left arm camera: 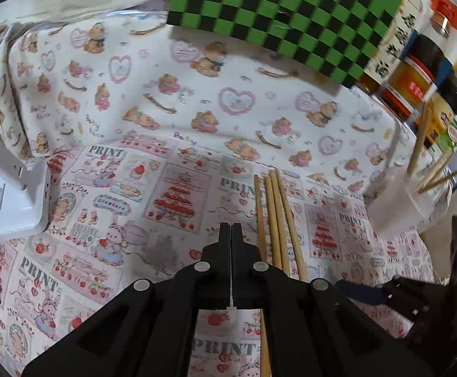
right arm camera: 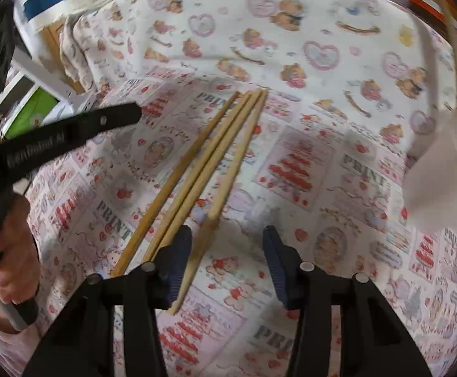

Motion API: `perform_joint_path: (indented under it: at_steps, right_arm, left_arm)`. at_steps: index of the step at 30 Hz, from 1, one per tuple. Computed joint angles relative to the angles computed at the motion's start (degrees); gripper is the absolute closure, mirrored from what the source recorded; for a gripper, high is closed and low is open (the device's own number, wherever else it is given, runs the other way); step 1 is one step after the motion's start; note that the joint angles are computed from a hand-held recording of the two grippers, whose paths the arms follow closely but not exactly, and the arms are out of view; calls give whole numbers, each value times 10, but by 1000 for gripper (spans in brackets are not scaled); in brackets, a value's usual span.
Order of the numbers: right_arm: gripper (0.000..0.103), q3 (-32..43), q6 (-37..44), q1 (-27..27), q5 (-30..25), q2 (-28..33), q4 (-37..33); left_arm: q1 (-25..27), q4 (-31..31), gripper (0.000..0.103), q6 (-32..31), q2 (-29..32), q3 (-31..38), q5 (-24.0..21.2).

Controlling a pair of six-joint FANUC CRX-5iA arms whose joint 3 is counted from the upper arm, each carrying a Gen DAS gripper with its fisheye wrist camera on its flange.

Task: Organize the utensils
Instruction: 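Close the left tool on several chopsticks while the right tool grasps one chopstick, then lift the held chopsticks in both tools off the cloth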

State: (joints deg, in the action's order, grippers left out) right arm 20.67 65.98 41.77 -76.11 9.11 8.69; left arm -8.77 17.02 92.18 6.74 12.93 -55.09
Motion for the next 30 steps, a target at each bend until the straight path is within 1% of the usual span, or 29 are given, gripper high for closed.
perform_joint_path:
  at_steps: [3, 5, 6, 7, 8, 9, 10, 11, 14, 17, 18, 20, 21, 23, 24, 25, 26, 27, 30]
  right_arm:
    - [63, -14, -10, 10, 5, -2, 23]
    - [64, -28, -13, 18, 14, -8, 38]
    - [67, -38, -16, 23, 20, -11, 50]
    - [75, -49, -18, 28, 29, -17, 61]
    - [81, -56, -17, 29, 35, -21, 63]
    - [92, -62, -21, 30, 38, -26, 66]
    - [94, -67, -34, 31, 36, -27, 79]
    - [95, -70, -47, 29, 32, -28, 88]
    - [96, -78, -81, 20, 28, -37, 97]
    - [96, -120, -125, 9, 57, -80, 112]
    - [96, -133, -135, 8, 66, -93, 119]
    - [96, -166, -161, 6, 87, -125, 136]
    - [96, -174, -169, 4, 93, -134, 139]
    - [96, -196, -190, -3, 110, -159, 141]
    - [96, -198, -198, -4, 113, -164, 141]
    - [96, -200, -201, -8, 116, -167, 140]
    - [96, -198, -198, -11, 115, -165, 138]
    - [96, -194, -191, -13, 111, -162, 135]
    - [96, -185, -182, -18, 93, -152, 122]
  left_arm:
    - [-1, -11, 103, 10, -2, 2, 3]
    - [0, -13, 100, 10, -7, 0, 2]
    - [-3, -13, 98, 11, -5, 1, 3]
    - [-4, -12, 91, 10, -5, 1, 1]
    - [-7, -17, 77, 13, -4, 5, -4]
    - [-10, -22, 69, 16, -1, 11, -12]
    - [-13, -29, 57, 14, 5, 22, -27]
    - [-19, -38, 56, 15, 12, 33, -39]
    - [-33, -60, 57, 8, 34, 66, -83]
    - [-38, -44, 58, -18, 54, 84, -123]
    - [-41, -43, 60, -23, 58, 89, -132]
    - [-49, -55, 72, -21, 67, 102, -150]
    - [-53, -60, 73, -21, 73, 110, -161]
    - [-60, -73, 77, -20, 69, 110, -157]
    - [-61, -75, 81, -19, 70, 111, -158]
    - [-60, -73, 90, -19, 72, 114, -164]
    - [-60, -72, 94, -19, 70, 109, -156]
    - [-60, -69, 97, -22, 68, 102, -145]
    - [-69, -82, 97, -27, 61, 86, -101]
